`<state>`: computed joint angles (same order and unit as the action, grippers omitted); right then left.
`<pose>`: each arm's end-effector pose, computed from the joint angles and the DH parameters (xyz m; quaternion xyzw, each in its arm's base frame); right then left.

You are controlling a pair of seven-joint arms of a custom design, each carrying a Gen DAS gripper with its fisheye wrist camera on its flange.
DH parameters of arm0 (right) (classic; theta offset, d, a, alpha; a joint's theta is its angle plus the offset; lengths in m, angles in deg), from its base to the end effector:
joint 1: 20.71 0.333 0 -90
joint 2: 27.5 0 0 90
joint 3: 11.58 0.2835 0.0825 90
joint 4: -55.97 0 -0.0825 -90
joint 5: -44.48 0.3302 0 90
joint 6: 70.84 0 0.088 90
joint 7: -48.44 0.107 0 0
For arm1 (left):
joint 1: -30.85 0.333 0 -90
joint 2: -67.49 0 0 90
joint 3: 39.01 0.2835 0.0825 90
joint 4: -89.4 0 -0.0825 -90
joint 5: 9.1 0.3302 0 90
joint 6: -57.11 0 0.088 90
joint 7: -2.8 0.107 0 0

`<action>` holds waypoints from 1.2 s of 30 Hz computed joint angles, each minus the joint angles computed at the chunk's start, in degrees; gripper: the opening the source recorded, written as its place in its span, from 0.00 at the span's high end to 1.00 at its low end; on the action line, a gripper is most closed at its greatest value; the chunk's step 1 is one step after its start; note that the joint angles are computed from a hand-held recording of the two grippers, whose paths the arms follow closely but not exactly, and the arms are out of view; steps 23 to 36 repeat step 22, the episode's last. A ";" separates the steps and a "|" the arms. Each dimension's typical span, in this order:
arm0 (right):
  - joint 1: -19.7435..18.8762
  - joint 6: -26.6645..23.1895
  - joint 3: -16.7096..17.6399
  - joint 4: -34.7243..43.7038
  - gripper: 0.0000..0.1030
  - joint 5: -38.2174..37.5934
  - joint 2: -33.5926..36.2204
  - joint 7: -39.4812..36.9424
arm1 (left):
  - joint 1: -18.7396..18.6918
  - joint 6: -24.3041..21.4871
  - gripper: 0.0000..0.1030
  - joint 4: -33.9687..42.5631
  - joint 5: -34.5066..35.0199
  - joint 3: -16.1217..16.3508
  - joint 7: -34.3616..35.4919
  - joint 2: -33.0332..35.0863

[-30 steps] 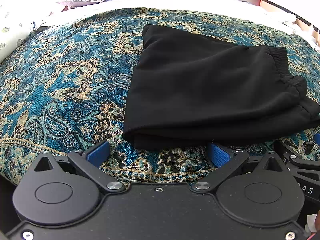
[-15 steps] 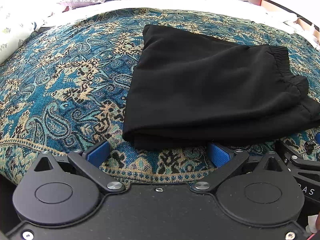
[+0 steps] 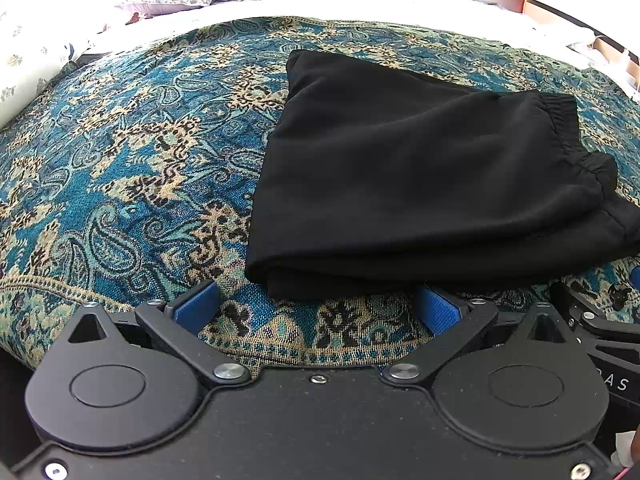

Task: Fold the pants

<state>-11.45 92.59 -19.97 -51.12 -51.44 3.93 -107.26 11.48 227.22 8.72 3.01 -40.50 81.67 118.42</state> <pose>0.5775 0.0676 0.2388 -0.5182 0.7532 -0.3486 0.2062 0.6587 -0.2606 0.2604 -0.5413 0.7728 -0.2663 0.1974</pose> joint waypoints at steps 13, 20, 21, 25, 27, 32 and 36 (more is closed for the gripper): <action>0.04 -0.02 -0.02 -0.03 0.00 -0.06 -0.01 0.10 | -0.19 0.28 0.00 -0.16 0.24 0.28 -0.45 -0.04; 0.02 -0.02 0.00 -0.04 0.00 -0.08 -0.01 0.10 | -0.12 0.20 0.00 -0.16 0.29 0.20 -0.45 -0.06; 0.02 -0.02 0.00 -0.04 0.00 -0.08 -0.01 0.10 | -0.16 0.25 0.00 -0.14 0.31 0.24 -0.48 -0.04; 0.02 -0.02 0.00 -0.04 0.00 -0.08 -0.01 0.10 | -0.13 0.27 0.00 -0.16 0.31 0.22 -0.46 -0.05; 0.02 -0.02 0.00 -0.04 0.00 -0.08 -0.01 0.10 | -0.13 0.27 0.00 -0.16 0.31 0.22 -0.46 -0.05; 0.02 -0.02 0.00 -0.04 0.00 -0.08 -0.01 0.10 | -0.13 0.27 0.00 -0.16 0.31 0.22 -0.46 -0.05; 0.02 -0.02 0.00 -0.04 0.00 -0.08 -0.01 0.10 | -0.13 0.27 0.00 -0.16 0.31 0.22 -0.46 -0.05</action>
